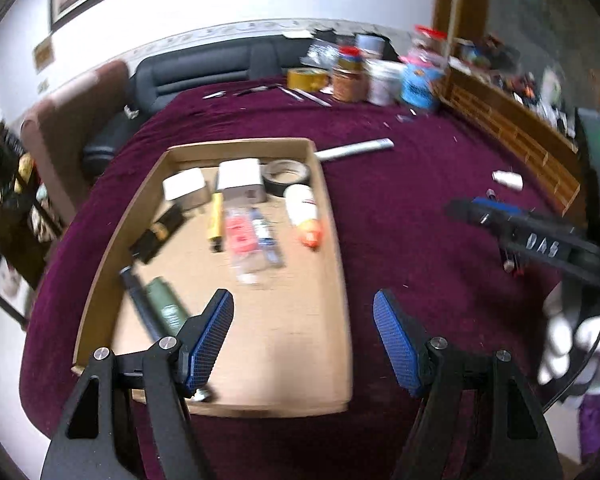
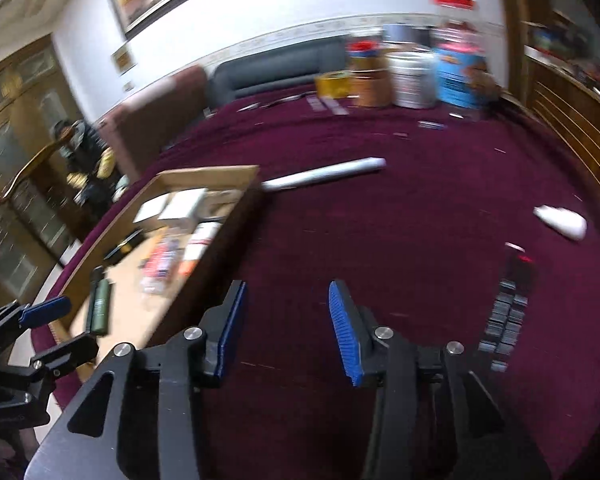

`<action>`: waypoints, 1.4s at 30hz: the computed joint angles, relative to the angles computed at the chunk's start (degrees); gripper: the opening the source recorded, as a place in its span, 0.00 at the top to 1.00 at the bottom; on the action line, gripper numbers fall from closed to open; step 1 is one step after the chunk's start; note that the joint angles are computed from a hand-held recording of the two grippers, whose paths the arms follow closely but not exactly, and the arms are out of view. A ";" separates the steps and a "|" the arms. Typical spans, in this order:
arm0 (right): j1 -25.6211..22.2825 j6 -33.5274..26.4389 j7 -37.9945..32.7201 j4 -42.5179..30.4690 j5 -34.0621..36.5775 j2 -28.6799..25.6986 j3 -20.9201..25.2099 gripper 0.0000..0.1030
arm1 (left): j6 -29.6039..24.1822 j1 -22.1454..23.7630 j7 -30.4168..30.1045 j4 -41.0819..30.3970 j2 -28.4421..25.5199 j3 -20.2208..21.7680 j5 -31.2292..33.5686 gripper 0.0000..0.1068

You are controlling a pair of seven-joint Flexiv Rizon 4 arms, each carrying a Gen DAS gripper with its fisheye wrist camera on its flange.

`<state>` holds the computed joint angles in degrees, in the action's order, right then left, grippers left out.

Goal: Organize rigid objects
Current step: 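Move both tools back toward the two remaining black markers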

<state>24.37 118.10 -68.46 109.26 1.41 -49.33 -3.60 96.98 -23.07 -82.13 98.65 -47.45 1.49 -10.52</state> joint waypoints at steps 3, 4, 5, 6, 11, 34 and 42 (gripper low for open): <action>-1.76 1.43 0.66 1.71 1.69 0.25 -0.47 0.61 | -3.54 -3.72 -0.01 -3.04 -1.22 2.75 0.03 0.37; -2.46 1.92 0.86 2.26 2.09 0.32 -0.49 0.61 | -4.50 -4.94 -0.39 -3.93 -1.58 3.78 0.22 0.37; -3.04 2.33 1.06 2.64 2.41 0.34 -0.46 0.61 | -5.50 -6.16 -0.80 -4.92 -2.02 4.90 0.55 0.37; -4.16 2.98 1.34 3.03 2.45 0.28 -0.14 0.61 | -6.79 -7.58 -1.19 -6.16 -2.56 6.20 1.07 0.37; -8.88 5.31 3.34 3.55 2.30 -0.69 1.20 0.61 | -12.16 -11.49 -4.43 -11.13 -4.59 9.90 4.37 0.37; -23.68 6.52 15.06 1.77 -13.10 -4.95 8.33 0.56 | -31.11 -9.02 -11.82 -36.14 -16.34 4.36 15.77 0.31; -20.82 3.54 15.17 1.99 -12.17 -3.94 5.61 0.56 | -29.75 -4.98 -10.09 -39.76 -20.08 -0.59 11.35 0.05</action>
